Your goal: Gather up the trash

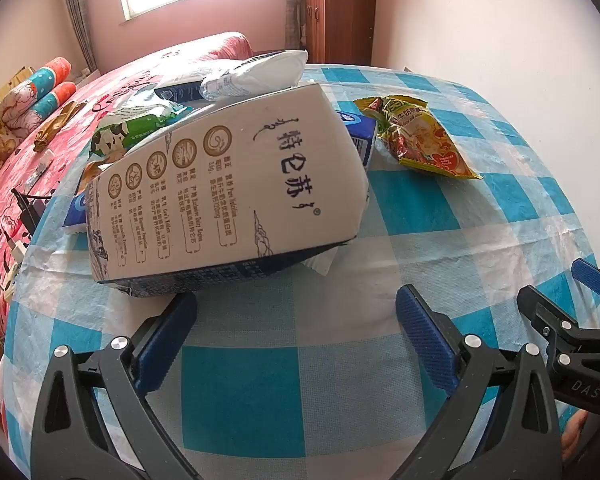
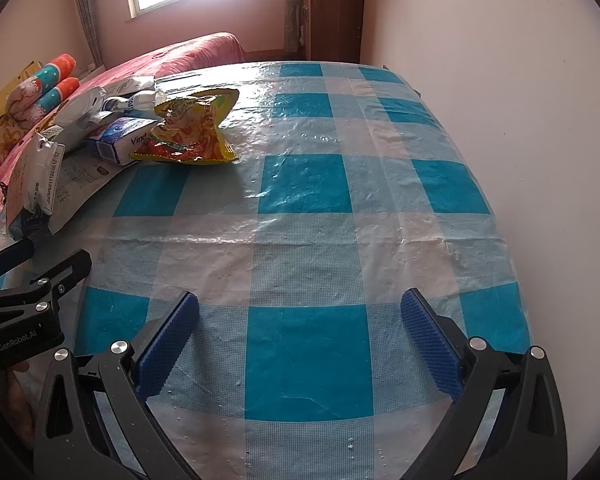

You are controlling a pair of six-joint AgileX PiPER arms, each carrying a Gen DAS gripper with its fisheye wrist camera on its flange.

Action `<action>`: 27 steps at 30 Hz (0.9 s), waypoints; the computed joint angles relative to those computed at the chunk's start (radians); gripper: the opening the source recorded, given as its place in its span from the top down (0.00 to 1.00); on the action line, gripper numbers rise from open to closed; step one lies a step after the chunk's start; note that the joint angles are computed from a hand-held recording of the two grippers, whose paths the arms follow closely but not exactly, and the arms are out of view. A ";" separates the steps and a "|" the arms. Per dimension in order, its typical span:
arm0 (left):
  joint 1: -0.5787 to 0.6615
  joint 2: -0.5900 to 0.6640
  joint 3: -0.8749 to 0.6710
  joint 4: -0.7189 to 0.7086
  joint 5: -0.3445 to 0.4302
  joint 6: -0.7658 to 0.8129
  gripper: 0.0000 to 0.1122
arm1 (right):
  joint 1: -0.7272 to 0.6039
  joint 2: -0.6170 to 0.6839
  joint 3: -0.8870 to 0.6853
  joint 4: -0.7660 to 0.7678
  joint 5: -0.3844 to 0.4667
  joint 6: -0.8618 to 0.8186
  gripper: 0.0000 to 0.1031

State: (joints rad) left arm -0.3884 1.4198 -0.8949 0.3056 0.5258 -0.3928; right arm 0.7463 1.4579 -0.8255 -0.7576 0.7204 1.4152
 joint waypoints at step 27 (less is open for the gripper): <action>-0.111 -0.453 0.155 0.353 0.186 -0.253 0.12 | 0.509 -0.171 0.027 -0.359 0.403 0.435 0.04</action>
State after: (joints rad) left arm -0.4990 0.9671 -0.7403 0.6589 0.7119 -0.6462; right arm 1.2557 1.2865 -0.7981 -1.1161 1.1233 1.8502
